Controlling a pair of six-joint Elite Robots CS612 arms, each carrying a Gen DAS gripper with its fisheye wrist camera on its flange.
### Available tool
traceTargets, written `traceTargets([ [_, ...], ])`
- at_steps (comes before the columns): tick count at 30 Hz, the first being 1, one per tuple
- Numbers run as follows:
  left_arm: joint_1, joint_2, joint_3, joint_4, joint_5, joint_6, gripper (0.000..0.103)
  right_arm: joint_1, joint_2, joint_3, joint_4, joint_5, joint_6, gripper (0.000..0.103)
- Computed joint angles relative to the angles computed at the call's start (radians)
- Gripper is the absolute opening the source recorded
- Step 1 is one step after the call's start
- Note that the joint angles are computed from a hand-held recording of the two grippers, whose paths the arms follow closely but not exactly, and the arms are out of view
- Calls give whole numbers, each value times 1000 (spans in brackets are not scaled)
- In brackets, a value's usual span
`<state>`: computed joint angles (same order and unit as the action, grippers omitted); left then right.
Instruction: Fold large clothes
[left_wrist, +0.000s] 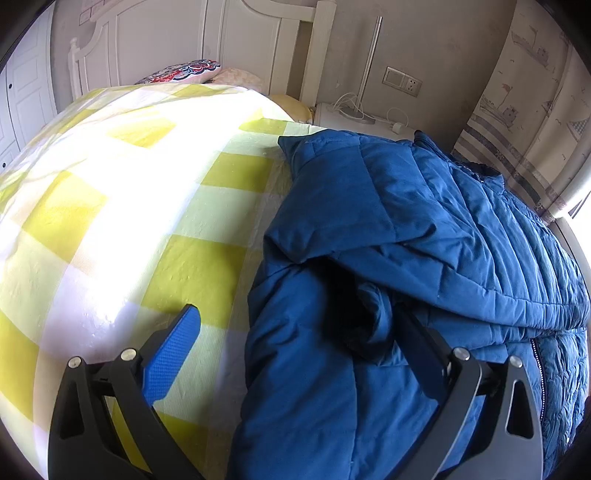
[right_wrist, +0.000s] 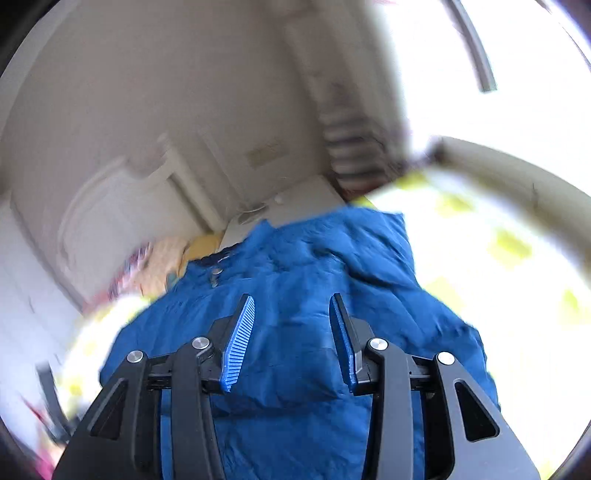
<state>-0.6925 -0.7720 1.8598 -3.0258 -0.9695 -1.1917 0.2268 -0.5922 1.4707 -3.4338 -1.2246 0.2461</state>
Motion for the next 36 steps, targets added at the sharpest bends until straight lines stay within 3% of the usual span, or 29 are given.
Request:
traceTargets([
  [2, 0, 1, 0, -2, 0, 0, 101, 25, -2, -19, 28, -17, -139, 36],
  [5, 1, 1, 0, -6, -1, 2, 101, 54, 12, -58, 139, -69, -255, 36],
  [7, 1, 2, -2, -8, -1, 2, 101, 72, 32, -91, 249, -182, -289, 35],
  [12, -6, 1, 33, -92, 35, -13, 98, 70, 47, -100, 262, -183, -282, 36],
  [14, -43, 0, 82, -229, 190, -51, 82, 74, 47, -96, 257, -202, -293, 36],
  [16, -85, 8, 116, -394, 376, -84, 84, 79, 49, -98, 257, -215, -298, 36],
  [18, -101, 7, 113, -498, 449, -24, 89, 80, 48, -99, 259, -213, -296, 36],
  [20, -82, -19, 76, -481, 356, 126, 95, 77, 52, -106, 262, -205, -293, 36],
  [24, -29, -36, -48, -237, 132, 274, 100, 72, 51, -105, 260, -187, -286, 36],
  [26, -6, -3, -120, -135, 52, 304, 100, 71, 51, -103, 259, -181, -283, 36],
  [29, 24, 44, -192, 38, -51, 254, 100, 69, 52, -104, 260, -176, -281, 36],
  [30, 28, 70, -209, 68, -66, 240, 101, 69, 52, -105, 260, -174, -282, 36],
  [32, 11, 89, -211, 60, 5, 274, 101, 69, 52, -105, 259, -173, -284, 36],
  [34, 12, 75, -217, 109, -7, 258, 100, 69, 53, -105, 259, -172, -283, 36],
  [36, 16, 61, -209, 47, -28, 264, 100, 68, 53, -105, 260, -167, -282, 36],
])
